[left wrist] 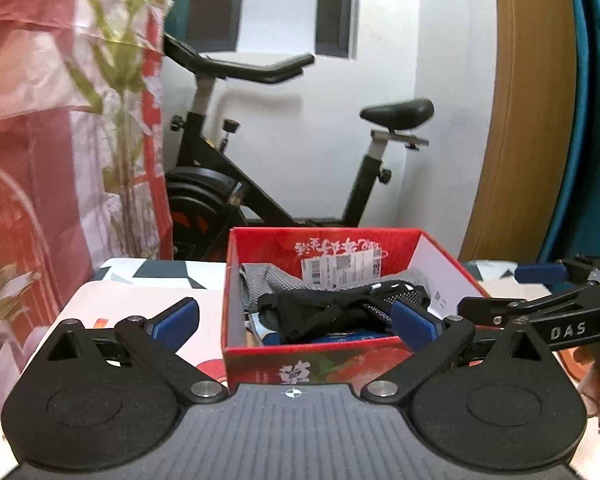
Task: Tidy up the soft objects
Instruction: 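Open both tools to drop the glove into the box and withdraw, then move both tools down to the clear bag of green cables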
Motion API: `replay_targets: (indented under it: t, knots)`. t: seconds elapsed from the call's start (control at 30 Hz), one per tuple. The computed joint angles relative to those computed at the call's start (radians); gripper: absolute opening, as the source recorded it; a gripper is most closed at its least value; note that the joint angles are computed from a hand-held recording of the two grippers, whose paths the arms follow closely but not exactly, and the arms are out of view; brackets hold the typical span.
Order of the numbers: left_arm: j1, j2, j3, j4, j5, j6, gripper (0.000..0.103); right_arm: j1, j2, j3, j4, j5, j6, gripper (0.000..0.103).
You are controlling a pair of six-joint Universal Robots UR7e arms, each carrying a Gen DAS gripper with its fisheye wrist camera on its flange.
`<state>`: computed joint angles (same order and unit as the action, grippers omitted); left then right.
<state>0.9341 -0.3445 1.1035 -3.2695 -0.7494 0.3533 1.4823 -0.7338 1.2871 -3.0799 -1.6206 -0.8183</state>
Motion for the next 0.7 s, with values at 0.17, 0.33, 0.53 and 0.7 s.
replay_targets:
  t: [0.17, 0.33, 0.53, 0.7]
  knots:
    - [-0.014, -0.029, 0.11, -0.115, 0.038, -0.009, 0.103, -0.019, -0.057, 0.091, -0.038, 0.046, 0.031, 0.103]
    - [-0.024, -0.068, 0.21, -0.159, 0.067, -0.058, 0.103, -0.04, -0.096, 0.18, -0.112, 0.079, 0.053, 0.103]
    - [-0.035, -0.086, 0.295, -0.26, 0.092, -0.047, 0.103, -0.082, -0.117, 0.297, -0.274, 0.134, 0.073, 0.103]
    - [-0.024, -0.111, 0.345, -0.165, 0.089, -0.134, 0.103, -0.111, -0.111, 0.363, -0.347, 0.142, 0.011, 0.103]
